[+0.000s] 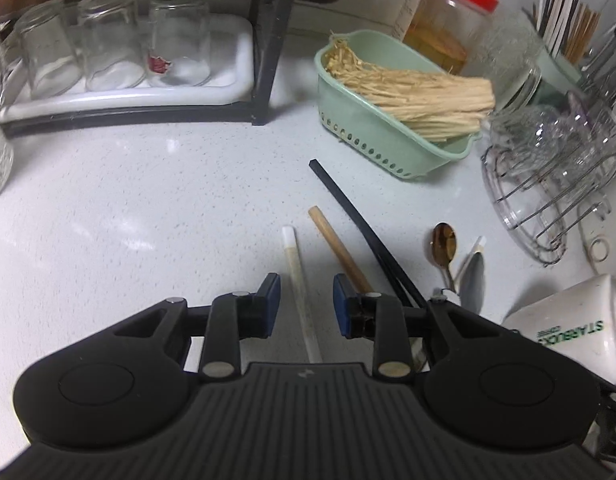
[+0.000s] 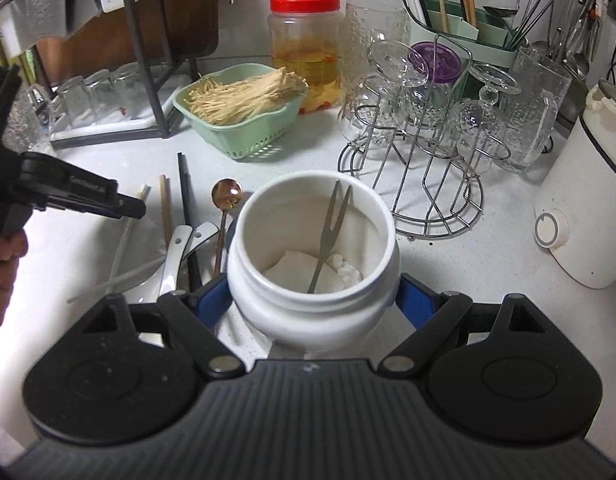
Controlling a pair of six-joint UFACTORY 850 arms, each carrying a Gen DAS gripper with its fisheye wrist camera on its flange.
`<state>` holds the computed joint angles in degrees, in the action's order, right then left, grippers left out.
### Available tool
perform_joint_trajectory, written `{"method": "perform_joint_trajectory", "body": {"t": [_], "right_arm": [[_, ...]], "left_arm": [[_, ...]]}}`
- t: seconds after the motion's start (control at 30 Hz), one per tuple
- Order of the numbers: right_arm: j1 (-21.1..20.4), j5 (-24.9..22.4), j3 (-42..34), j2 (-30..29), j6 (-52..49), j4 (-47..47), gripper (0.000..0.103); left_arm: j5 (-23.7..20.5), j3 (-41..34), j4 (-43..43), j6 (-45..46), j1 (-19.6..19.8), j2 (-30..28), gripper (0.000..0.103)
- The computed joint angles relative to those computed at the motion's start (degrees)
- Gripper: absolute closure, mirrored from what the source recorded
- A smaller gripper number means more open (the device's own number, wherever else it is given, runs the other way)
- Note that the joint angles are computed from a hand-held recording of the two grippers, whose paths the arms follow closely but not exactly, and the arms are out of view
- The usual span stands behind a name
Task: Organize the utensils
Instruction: 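Move the left gripper down to the white stick on the counter, then grasp the white stick with the left gripper and lift it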
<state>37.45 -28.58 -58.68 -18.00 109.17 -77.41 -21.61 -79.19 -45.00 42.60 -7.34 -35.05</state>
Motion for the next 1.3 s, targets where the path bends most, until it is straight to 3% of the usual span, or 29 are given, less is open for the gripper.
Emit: {"method": "perform_joint_trajectory", "body": {"t": [0.23, 0.3, 0.47, 0.6, 0.77, 1.0, 1.1, 1.3], "right_arm": [[0.24, -0.67, -0.24, -0.25, 0.55, 0.20, 0.013], [0.25, -0.79, -0.46, -0.36, -0.03, 0.86, 0.013], [0.13, -0.82, -0.91, -0.54, -1.45, 2.26, 0.013], [0.03, -0.65, -0.88, -0.48, -1.98, 2.47, 0.013], [-0.48, 0.75, -0.51, -0.19, -2.24, 1.39, 0.013], [-1.14, 2.68, 0.19, 0.19, -1.71, -1.62, 0.013], [-1.42, 3.36, 0.37, 0.31, -1.70, -2.58, 0.013], [-1.94, 4.68, 1.10, 0.56, 0.30, -6.63, 0.013]], "left_arm": [[0.70, -5.03, 24.77, -21.99, -2.32, -2.53, 0.074], [-1.36, -7.20, 32.35, -28.60, -2.94, -3.59, 0.074], [-7.85, -12.60, 41.32, -35.13, -4.01, -6.27, 0.074], [-11.99, -16.08, 42.41, -35.44, -4.33, -8.02, 0.075], [-14.87, -18.79, 44.28, -36.16, -5.18, -9.35, 0.090], [-12.08, -16.23, 49.51, -39.38, -6.67, -7.82, 0.095], [-10.57, -14.55, 45.07, -37.15, -5.87, -6.38, 0.095], [-4.45, -9.43, 44.13, -37.64, -5.26, -0.75, 0.095]]}}
